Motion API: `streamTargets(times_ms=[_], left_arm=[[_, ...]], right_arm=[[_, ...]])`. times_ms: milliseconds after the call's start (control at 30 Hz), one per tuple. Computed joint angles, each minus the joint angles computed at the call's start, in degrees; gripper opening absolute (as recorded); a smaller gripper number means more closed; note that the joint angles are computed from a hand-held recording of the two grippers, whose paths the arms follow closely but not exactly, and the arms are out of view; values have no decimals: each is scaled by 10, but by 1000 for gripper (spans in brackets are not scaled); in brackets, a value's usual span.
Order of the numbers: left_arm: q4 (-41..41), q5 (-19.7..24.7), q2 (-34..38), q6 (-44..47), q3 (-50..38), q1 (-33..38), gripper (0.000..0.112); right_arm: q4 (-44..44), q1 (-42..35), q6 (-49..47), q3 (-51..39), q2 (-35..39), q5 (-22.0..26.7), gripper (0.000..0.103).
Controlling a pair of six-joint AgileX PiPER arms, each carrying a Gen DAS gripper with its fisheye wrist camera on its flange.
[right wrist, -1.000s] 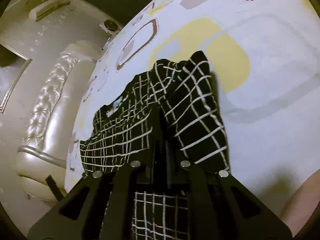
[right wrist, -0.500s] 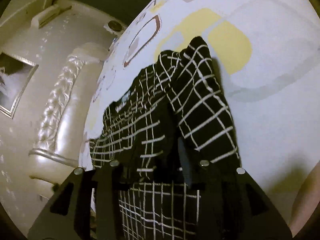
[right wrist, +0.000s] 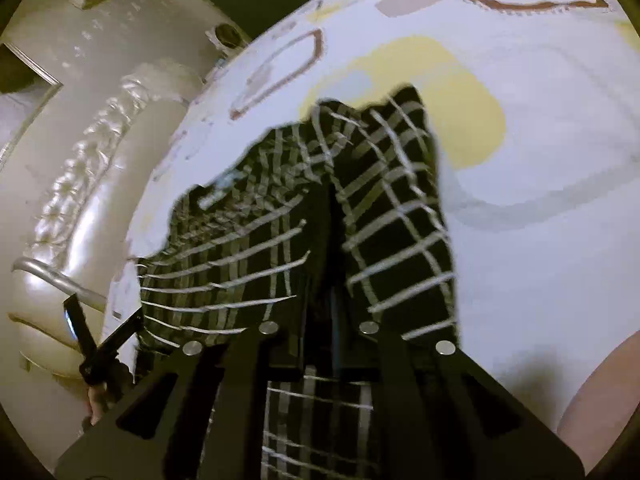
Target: Fold small clothes
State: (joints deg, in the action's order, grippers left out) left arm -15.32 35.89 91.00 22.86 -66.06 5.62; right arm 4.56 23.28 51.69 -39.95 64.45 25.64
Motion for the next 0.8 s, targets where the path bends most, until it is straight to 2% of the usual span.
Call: streamTargets(times_ms=[67, 167, 233, 300, 367, 467, 633, 733, 800], left_arm=[[-60, 27, 10, 44, -15, 29, 60], [-58, 39, 3, 49, -21, 30, 60], [-122, 100, 4, 96, -48, 58, 60], [-181, 153, 10, 126, -82, 87, 60], [-200, 192, 31, 122, -129, 98, 61], [-205, 266, 103, 99, -226, 92, 61], [-139, 286, 183, 35, -324, 71, 61], [-145, 312, 217, 34, -358, 74, 63], [-142, 323, 233, 32, -373, 70, 67]], right_arm=[[36, -9, -38, 23, -4, -27, 7], [88, -22, -92, 28, -7, -35, 8], [141, -36, -146, 32, -16, -34, 12], [139, -39, -149, 29, -30, -25, 13], [128, -43, -146, 24, -41, -15, 15], [126, -53, -152, 15, -49, -1, 19], [152, -87, -186, 18, -66, 1, 29], [194, -122, -242, 18, -56, 8, 40], [261, -157, -322, 18, -39, 14, 42]])
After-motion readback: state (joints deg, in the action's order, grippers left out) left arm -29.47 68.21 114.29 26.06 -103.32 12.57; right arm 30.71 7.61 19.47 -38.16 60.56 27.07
